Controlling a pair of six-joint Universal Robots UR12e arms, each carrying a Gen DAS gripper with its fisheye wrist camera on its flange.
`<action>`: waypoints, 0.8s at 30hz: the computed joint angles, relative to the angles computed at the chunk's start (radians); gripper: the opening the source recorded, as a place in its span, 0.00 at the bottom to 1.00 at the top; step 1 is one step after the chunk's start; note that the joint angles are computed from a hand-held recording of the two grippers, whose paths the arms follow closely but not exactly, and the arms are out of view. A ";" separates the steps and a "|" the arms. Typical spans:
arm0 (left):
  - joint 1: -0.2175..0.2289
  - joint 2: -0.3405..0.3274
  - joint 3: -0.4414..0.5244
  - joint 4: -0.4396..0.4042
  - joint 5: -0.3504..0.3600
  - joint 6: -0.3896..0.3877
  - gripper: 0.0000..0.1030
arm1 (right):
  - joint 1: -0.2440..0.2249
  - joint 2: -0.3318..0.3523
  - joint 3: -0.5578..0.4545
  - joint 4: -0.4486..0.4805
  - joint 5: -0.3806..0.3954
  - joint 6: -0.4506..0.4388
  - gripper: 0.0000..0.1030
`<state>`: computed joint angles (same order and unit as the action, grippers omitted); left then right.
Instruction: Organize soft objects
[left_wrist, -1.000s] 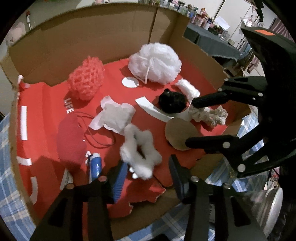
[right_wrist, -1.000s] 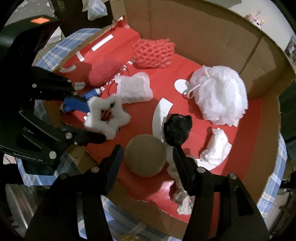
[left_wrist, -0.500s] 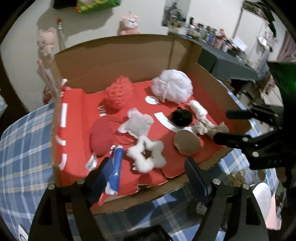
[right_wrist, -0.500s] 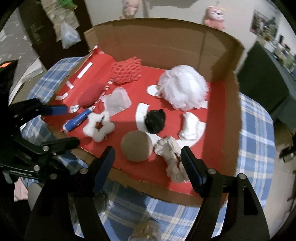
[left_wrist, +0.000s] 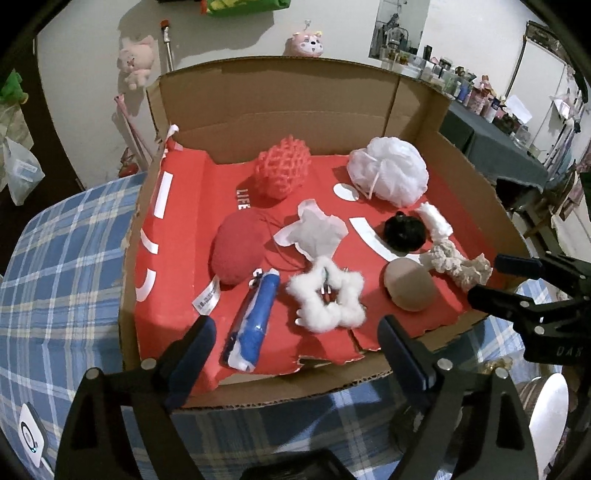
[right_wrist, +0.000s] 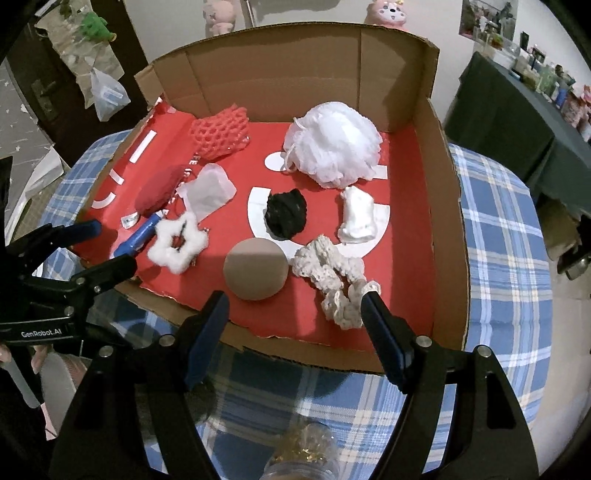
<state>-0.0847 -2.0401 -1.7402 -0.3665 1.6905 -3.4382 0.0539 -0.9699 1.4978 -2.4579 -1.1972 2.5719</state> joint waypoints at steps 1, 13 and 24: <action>-0.001 0.000 0.000 0.002 0.003 -0.001 0.89 | 0.000 0.000 0.002 -0.004 -0.002 0.001 0.71; -0.008 -0.013 0.004 0.004 0.039 -0.017 0.91 | 0.002 0.013 0.007 -0.027 -0.022 0.027 0.71; -0.005 -0.018 0.012 -0.026 0.036 -0.021 0.91 | 0.000 0.017 0.005 -0.034 -0.012 0.043 0.71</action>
<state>-0.0895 -2.0581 -1.7281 -0.3921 1.7263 -3.4591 0.0540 -0.9533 1.5032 -2.4918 -1.2093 2.6144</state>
